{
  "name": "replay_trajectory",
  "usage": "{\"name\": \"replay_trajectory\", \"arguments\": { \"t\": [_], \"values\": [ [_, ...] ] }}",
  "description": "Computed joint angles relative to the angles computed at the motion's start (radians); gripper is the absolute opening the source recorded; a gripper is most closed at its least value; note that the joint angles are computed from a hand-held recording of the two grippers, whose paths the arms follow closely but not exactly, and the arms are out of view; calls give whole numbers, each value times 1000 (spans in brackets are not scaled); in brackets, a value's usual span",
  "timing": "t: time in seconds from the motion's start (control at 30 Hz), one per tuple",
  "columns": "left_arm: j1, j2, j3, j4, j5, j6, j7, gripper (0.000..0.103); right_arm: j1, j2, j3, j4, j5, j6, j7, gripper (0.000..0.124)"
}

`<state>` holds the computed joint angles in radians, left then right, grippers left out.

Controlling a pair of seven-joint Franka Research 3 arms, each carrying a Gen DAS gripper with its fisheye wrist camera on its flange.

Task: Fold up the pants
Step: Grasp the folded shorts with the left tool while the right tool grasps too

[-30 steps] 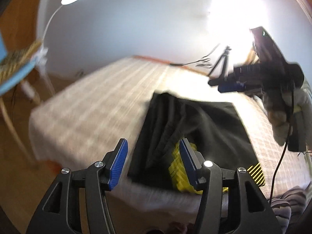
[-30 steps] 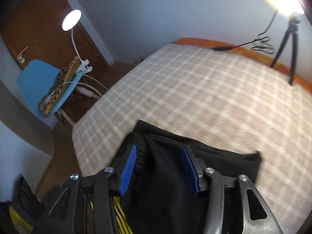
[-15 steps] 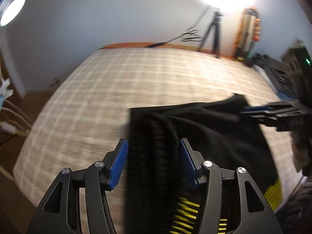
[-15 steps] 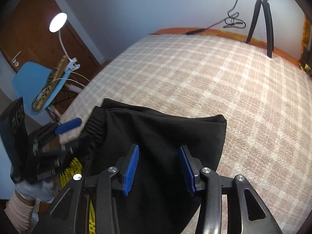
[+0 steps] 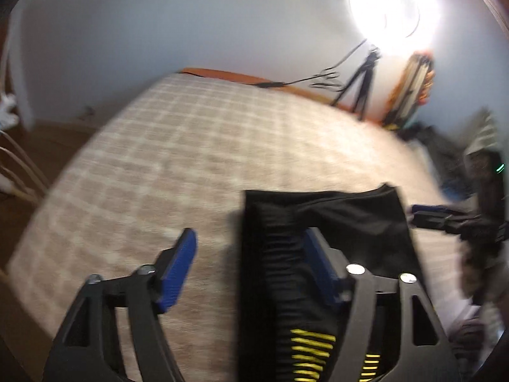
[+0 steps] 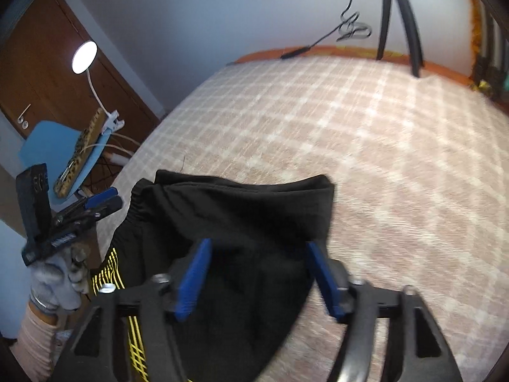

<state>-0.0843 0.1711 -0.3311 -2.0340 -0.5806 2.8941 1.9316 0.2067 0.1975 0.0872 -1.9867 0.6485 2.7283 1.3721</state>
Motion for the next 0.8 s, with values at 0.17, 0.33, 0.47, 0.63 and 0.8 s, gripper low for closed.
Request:
{"name": "replay_trajectory", "arguments": {
  "t": [0.17, 0.33, 0.47, 0.63, 0.8],
  "values": [
    [-35, 92, 45, 125, 160, -159, -63, 79, -35, -3, 16, -15, 108, -32, -114, 79],
    [-24, 176, 39, 216, 283, -217, -128, 79, -57, 16, 29, -12, 255, -42, -246, 78],
    [12, 225, -2, 265, 262, -233, -104, 79, -71, 49, 37, 25, 345, -76, -346, 72],
    [5, 241, -14, 255, 321, -163, -64, 79, -83, 84, 51, 61, 431, -89, -449, 63],
    [18, 246, -35, 242, 341, -115, -68, 60, -112, 101, 59, 74, 587, -128, -536, 59]
  ]
}}
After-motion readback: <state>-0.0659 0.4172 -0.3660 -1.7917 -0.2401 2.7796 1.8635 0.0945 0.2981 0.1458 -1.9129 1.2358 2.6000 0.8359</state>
